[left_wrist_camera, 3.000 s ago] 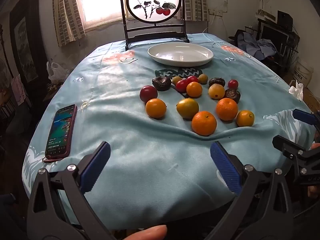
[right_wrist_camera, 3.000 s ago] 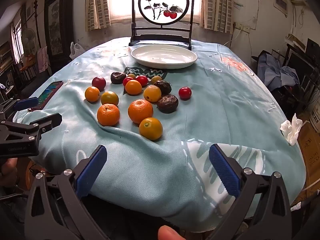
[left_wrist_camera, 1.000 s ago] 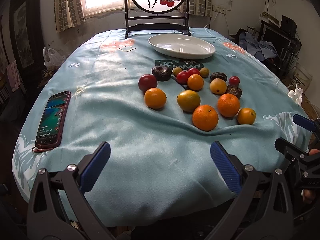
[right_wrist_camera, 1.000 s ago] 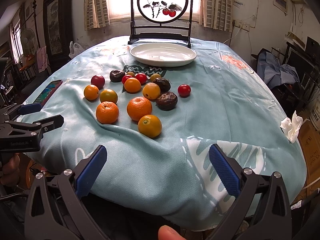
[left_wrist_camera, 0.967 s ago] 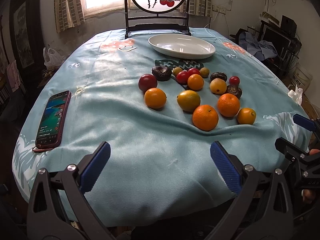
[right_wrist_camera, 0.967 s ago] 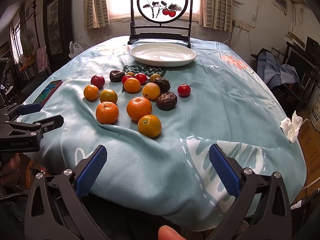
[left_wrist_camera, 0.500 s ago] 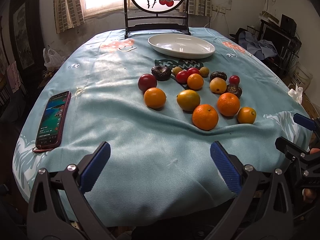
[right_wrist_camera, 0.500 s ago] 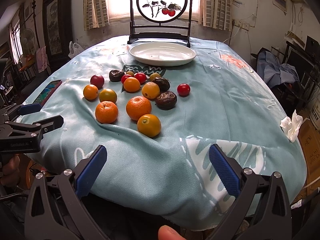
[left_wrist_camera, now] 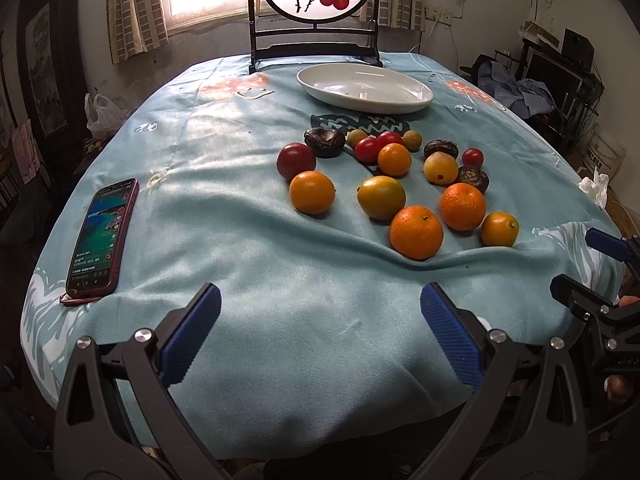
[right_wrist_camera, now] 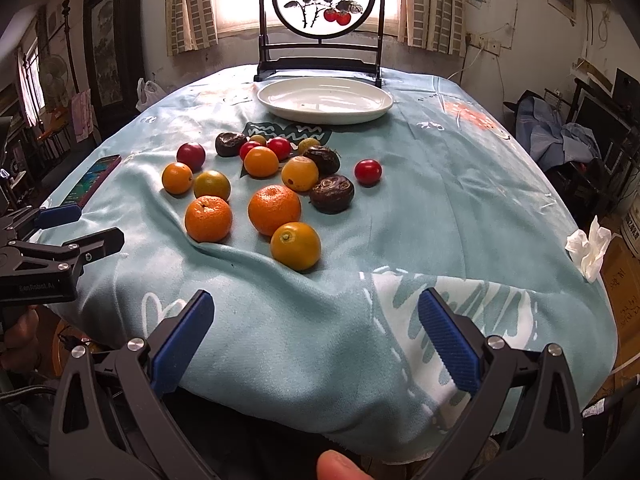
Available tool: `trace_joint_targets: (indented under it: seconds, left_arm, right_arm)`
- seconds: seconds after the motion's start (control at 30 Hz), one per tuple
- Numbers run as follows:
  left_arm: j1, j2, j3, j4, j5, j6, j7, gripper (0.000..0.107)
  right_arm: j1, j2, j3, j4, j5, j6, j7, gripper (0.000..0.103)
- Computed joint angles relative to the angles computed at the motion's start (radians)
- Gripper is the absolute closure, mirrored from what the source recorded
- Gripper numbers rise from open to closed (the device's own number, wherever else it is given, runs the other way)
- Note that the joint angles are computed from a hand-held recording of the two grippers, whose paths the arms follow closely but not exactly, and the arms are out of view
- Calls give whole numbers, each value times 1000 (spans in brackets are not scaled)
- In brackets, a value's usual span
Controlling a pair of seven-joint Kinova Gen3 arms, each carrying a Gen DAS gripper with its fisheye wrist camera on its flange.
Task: Organize fruits
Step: 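Grasp the yellow-orange citrus with the right tool while the left tool grasps a mandarin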
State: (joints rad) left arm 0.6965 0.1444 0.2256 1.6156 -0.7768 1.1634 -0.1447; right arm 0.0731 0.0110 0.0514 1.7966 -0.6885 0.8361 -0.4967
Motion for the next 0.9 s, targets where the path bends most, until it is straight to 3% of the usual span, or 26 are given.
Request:
trace_joint_targets:
  seconds: [0.23, 0.3, 0.37, 0.53, 0.6, 0.67, 0.77, 0.9]
  left_arm:
    - [-22, -22, -3, 44, -18, -56, -3, 7]
    - [-32, -28, -2, 59, -23, -77, -5, 7]
    - [-49, -37, -3, 76, -16, -113, -20, 7]
    - [-97, -55, -10, 107, 11, -220, -55, 7]
    - [-116, -60, -11, 116, 21, -274, -77, 7]
    - [-128, -49, -11, 107, 30, -305, -121, 11]
    - [-130, -12, -13, 66, 48, -317, -212, 25]
    - [-142, 30, -32, 14, 130, -362, -354, 36]
  right_arm:
    - [-3, 77, -27, -45, -6, -1, -13, 3]
    - [-3, 108, -42, -71, 10, 4, -33, 18]
    - [3, 138, -58, -98, 12, 16, -40, 24]
    - [20, 192, -92, -147, 15, 47, -72, 28]
    - [24, 206, -105, -158, 19, 58, -70, 40]
    - [32, 222, -116, -172, 16, 79, -57, 49]
    - [68, 230, -128, -173, -40, 109, -3, 64]
    - [97, 256, -121, -202, -73, 170, -6, 64]
